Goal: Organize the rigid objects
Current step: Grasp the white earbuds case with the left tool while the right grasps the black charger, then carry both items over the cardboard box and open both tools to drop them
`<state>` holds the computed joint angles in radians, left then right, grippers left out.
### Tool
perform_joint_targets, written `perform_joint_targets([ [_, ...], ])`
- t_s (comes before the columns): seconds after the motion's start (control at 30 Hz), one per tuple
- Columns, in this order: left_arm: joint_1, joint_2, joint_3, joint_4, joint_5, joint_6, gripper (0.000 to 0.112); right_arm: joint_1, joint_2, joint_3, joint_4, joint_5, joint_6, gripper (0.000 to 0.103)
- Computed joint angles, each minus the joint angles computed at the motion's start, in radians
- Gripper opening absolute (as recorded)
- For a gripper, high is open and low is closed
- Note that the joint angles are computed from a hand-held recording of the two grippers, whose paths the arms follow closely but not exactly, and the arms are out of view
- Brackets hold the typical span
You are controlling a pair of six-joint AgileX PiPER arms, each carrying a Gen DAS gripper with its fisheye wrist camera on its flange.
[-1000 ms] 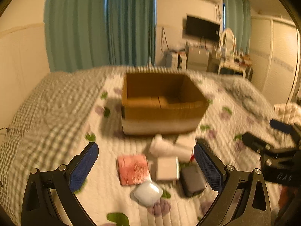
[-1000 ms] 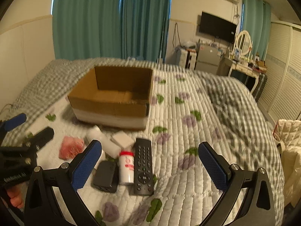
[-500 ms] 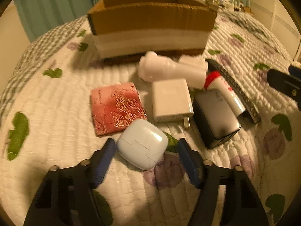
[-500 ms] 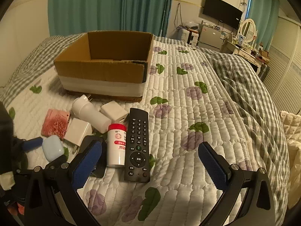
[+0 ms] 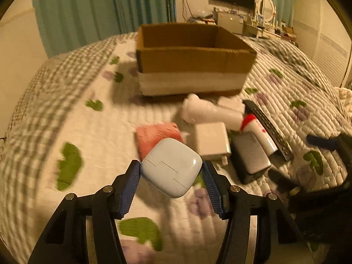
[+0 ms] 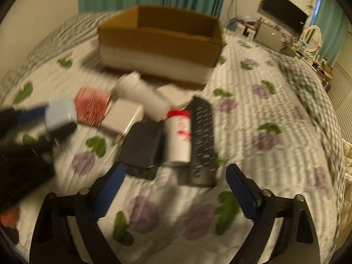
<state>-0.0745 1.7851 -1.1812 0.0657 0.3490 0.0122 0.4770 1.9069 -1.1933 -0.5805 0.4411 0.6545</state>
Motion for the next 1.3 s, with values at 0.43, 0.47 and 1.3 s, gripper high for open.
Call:
perform_joint_targets([
  [0.43, 0.065, 0.015, -0.023, -0.234, 0.007, 0.222, 0.059, 0.011, 0.19, -0.206, 0.279, 0.067, -0.209, 0.053],
  [0.47, 0.067, 0.016, -0.024, -0.242, 0.008, 0.231, 0.059, 0.011, 0.194, -0.213, 0.28, 0.073, -0.208, 0.053],
  [1.3, 0.05, -0.002, -0.363, -0.299, 0.189, 0.279, 0.059, -0.076, -0.07, -0.239, 0.256, -0.109, -0.26, 0.041],
])
